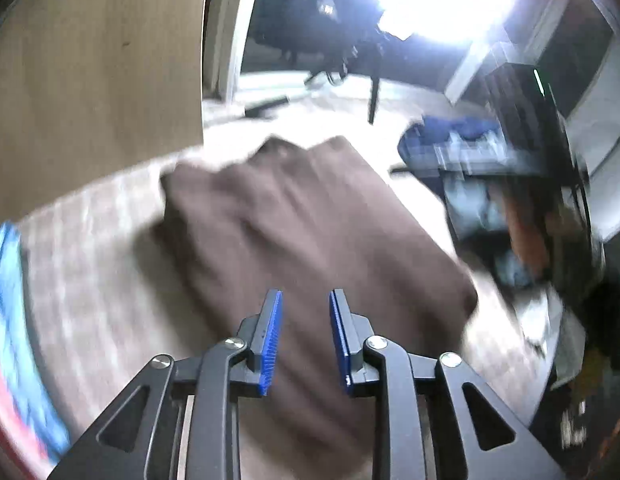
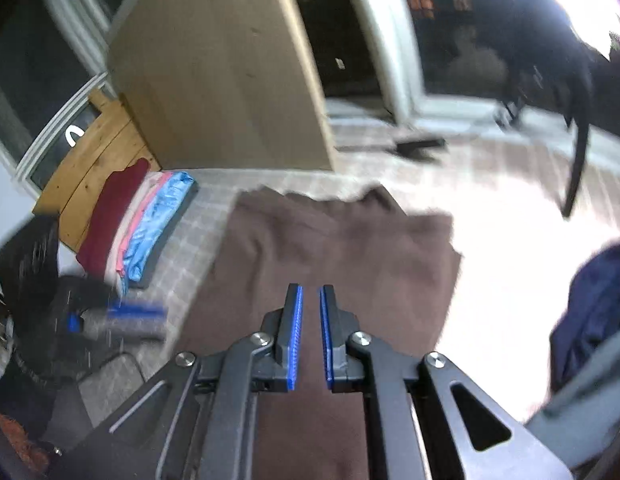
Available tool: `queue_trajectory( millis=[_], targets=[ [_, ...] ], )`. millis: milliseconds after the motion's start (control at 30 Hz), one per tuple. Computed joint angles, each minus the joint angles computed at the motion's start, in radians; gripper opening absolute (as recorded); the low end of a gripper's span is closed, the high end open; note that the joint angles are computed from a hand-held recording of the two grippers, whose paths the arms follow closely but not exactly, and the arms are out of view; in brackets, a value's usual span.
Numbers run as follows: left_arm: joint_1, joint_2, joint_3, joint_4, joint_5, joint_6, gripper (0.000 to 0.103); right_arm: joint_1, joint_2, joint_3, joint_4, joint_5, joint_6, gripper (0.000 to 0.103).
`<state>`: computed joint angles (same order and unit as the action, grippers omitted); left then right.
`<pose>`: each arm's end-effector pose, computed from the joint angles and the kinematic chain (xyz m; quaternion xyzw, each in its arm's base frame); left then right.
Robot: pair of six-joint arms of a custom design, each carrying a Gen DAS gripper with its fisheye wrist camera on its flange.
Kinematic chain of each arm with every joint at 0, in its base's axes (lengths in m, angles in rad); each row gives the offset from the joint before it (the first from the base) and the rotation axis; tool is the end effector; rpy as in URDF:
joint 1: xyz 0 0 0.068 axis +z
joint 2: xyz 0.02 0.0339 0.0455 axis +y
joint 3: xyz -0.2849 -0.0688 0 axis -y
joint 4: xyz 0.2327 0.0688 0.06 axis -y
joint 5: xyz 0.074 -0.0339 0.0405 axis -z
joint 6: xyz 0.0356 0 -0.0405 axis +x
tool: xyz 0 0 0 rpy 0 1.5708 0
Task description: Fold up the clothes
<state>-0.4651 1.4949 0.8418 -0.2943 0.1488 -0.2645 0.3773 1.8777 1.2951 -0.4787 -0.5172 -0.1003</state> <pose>0.2509 -0.1318 0.2152 0.1177 0.9421 -0.1752 0.2605 0.3510 0.1580 0.2155 -0.2839 0.8938 0.2787 0.2071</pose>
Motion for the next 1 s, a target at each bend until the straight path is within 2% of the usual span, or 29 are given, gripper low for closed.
queue_trajectory(
  millis=[67,133,167,233,267,300,333,367,400,467,600,667,733,767,800,833,867,900,1000],
  targets=[
    [0.045,0.14,0.079,0.039,-0.01,0.018,0.027,-0.011,0.072,0.044,-0.013,-0.004,-0.003,0.009],
    [0.08,0.267,0.153,0.033,-0.074,0.032,0.028,-0.018,0.158,0.117,-0.035,-0.007,-0.015,0.009],
    [0.099,0.31,0.181,0.012,-0.096,0.031,0.018,-0.014,0.194,0.147,-0.03,0.016,-0.02,0.009],
    [0.167,0.314,0.177,0.013,-0.014,0.02,0.018,-0.017,0.229,0.197,-0.025,0.118,-0.007,0.007],
    [0.174,0.3,0.185,-0.013,-0.028,0.016,0.017,-0.042,0.218,0.198,-0.011,0.116,0.021,0.009],
    [0.178,0.284,0.19,-0.033,-0.049,0.014,0.026,-0.067,0.203,0.19,0.006,0.107,0.049,0.021],
    [0.175,0.261,0.188,-0.04,-0.087,0.016,0.037,-0.086,0.189,0.182,0.02,0.106,0.073,0.048],
    [0.173,0.241,0.185,-0.041,-0.115,0.018,0.064,-0.102,0.184,0.183,0.021,0.097,0.084,0.061],
    [0.179,0.232,0.183,-0.027,-0.105,0.025,0.082,-0.114,0.192,0.197,0.007,0.075,0.079,0.07],
    [0.184,0.268,0.218,-0.027,-0.089,0.045,0.084,-0.111,0.238,0.248,-0.042,0.066,0.055,0.07],
    [0.201,0.379,0.307,-0.077,-0.12,0.085,0.084,-0.09,0.345,0.365,-0.137,0.092,-0.002,0.07],
    [0.231,0.42,0.323,-0.093,-0.083,0.105,0.084,-0.093,0.386,0.402,-0.16,0.057,-0.012,0.07],
    [0.253,0.444,0.316,-0.07,-0.006,0.102,0.081,-0.101,0.408,0.413,-0.159,-0.014,-0.019,0.071],
    [0.261,0.453,0.313,-0.058,0.026,0.101,0.077,-0.101,0.413,0.415,-0.152,-0.034,-0.028,0.071],
    [0.26,0.45,0.305,-0.045,0.036,0.106,0.062,-0.1,0.417,0.417,-0.15,-0.049,-0.038,0.071],
    [0.255,0.446,0.299,-0.036,0.046,0.116,0.05,-0.099,0.423,0.422,-0.153,-0.067,-0.047,0.061],
    [0.249,0.443,0.292,-0.028,0.056,0.126,0.047,-0.099,0.436,0.439,-0.171,-0.096,-0.056,0.052],
    [0.244,0.439,0.286,-0.02,0.066,0.136,0.046,-0.1,0.449,0.457,-0.193,-0.123,-0.056,0.035],
    [0.242,0.411,0.277,-0.029,0.099,0.142,0.025,-0.106,0.437,0.444,-0.199,-0.166,-0.037,0.026]
  ],
)
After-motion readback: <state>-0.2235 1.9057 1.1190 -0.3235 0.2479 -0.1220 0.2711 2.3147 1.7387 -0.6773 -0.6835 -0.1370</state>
